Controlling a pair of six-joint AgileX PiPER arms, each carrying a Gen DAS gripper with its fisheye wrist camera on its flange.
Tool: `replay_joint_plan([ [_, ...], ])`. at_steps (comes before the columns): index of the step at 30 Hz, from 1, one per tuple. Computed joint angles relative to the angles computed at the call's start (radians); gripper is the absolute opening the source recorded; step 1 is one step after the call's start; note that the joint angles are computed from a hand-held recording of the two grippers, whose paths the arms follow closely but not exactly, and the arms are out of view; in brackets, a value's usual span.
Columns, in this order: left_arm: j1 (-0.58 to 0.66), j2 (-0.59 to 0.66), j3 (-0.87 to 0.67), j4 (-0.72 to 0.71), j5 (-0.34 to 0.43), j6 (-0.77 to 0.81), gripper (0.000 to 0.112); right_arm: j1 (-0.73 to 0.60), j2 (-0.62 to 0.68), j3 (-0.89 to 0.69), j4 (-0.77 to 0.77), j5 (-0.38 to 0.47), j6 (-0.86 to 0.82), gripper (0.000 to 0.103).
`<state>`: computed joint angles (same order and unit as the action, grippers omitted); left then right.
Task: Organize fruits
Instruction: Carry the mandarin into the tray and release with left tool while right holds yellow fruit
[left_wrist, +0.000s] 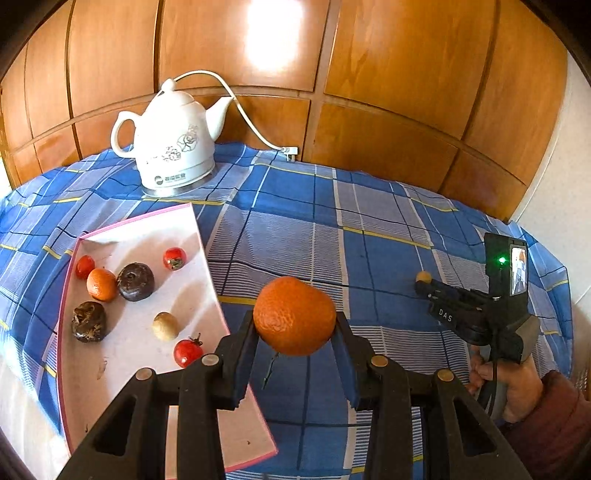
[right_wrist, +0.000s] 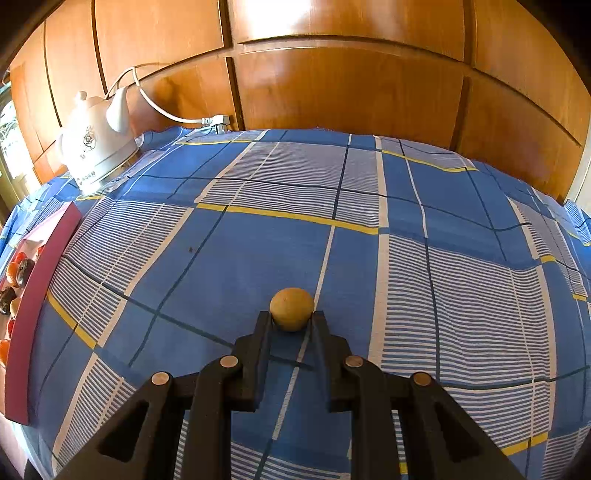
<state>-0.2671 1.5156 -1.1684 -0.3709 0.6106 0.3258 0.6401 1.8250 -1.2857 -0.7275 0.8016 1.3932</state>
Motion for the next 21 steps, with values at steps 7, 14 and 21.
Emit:
replay_joint_plan([
  [7, 0.144, -0.013, -0.016, -0.087, 0.046, 0.101, 0.04, 0.0, -0.002, 0.005, -0.004, -0.003, 0.006, 0.022],
  [14, 0.377, -0.023, 0.022, -0.163, 0.092, 0.24, 0.04, -0.005, -0.011, 0.021, -0.007, -0.025, 0.018, 0.022],
  [21, 0.441, 0.004, 0.087, -0.15, 0.069, 0.241, 0.04, -0.005, -0.009, 0.019, -0.006, -0.027, 0.017, 0.022],
])
